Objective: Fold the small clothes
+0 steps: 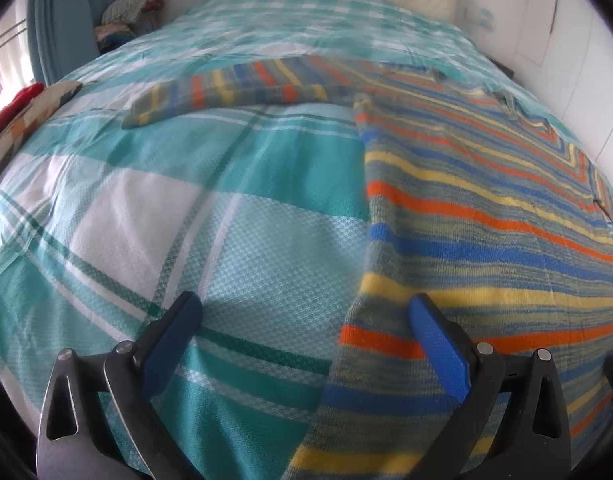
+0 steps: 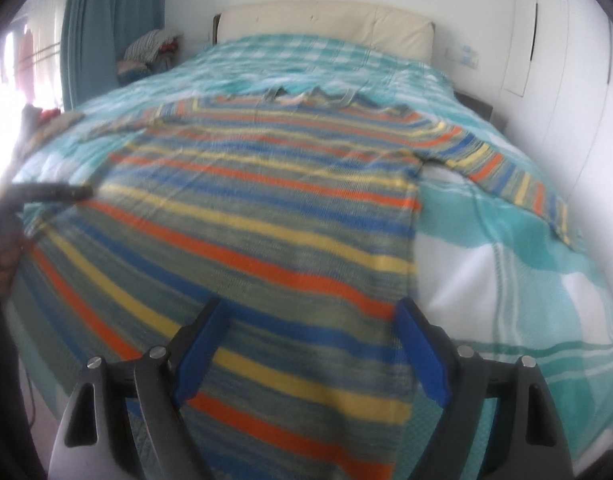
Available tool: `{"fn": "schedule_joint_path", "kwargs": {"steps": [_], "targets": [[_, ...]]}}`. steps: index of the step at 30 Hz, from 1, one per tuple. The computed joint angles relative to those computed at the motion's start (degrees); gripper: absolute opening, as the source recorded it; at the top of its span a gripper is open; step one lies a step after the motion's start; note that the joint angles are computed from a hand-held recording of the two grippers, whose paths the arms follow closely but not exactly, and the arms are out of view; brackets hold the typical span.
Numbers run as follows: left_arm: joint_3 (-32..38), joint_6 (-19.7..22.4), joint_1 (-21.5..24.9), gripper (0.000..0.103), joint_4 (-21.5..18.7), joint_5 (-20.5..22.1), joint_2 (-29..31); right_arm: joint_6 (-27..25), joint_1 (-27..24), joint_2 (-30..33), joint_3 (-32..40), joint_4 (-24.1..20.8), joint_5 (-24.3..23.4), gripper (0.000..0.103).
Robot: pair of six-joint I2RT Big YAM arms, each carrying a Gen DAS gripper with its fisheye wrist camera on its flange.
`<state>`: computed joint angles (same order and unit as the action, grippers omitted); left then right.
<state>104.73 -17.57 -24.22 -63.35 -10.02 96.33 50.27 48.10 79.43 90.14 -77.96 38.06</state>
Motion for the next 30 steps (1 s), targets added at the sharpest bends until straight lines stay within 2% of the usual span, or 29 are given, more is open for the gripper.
{"fn": "schedule_joint_path", "kwargs": {"steps": [11, 14, 17, 21, 23, 27, 30], "targets": [[0.27, -0.06, 0.02, 0.103, -0.35, 0.14, 0.12, 0.92, -0.29, 0.17, -0.43, 0.08, -0.98, 0.092], [1.22, -0.71, 0.06, 0.103, -1.69, 0.41, 0.60, 0.75, -0.46, 0.07, -0.78, 0.61, -1.22, 0.093], [1.98, 1.13, -0.41, 0.103, -2.89, -0.33, 0.97, 0.71, -0.42, 0.14, -0.68, 0.48, -1.07, 0.094], [0.95, 4.82, 0.14, 0.103, -2.46, 3.02, -0.07, 0.79, -0.45, 0.13, -0.75, 0.55, -1.21, 0.096], [1.20, 4.60, 0.77, 0.102, -2.87, 5.26, -0.46, 0.85, -0.39, 0.16, -0.94, 0.67, -1.03, 0.098], [-2.13, 0.33, 2.54, 0.102, 3.22, 10.57, -3.68, 1.14, 0.03, 0.34, -1.21, 0.73, -0.36, 0.099], [-4.58, -1.42, 2.68, 0.102, 8.22, 7.53, -6.01, 1.41, 0.13, 0.41, -1.33, 0.68, -0.12, 0.102]]}}
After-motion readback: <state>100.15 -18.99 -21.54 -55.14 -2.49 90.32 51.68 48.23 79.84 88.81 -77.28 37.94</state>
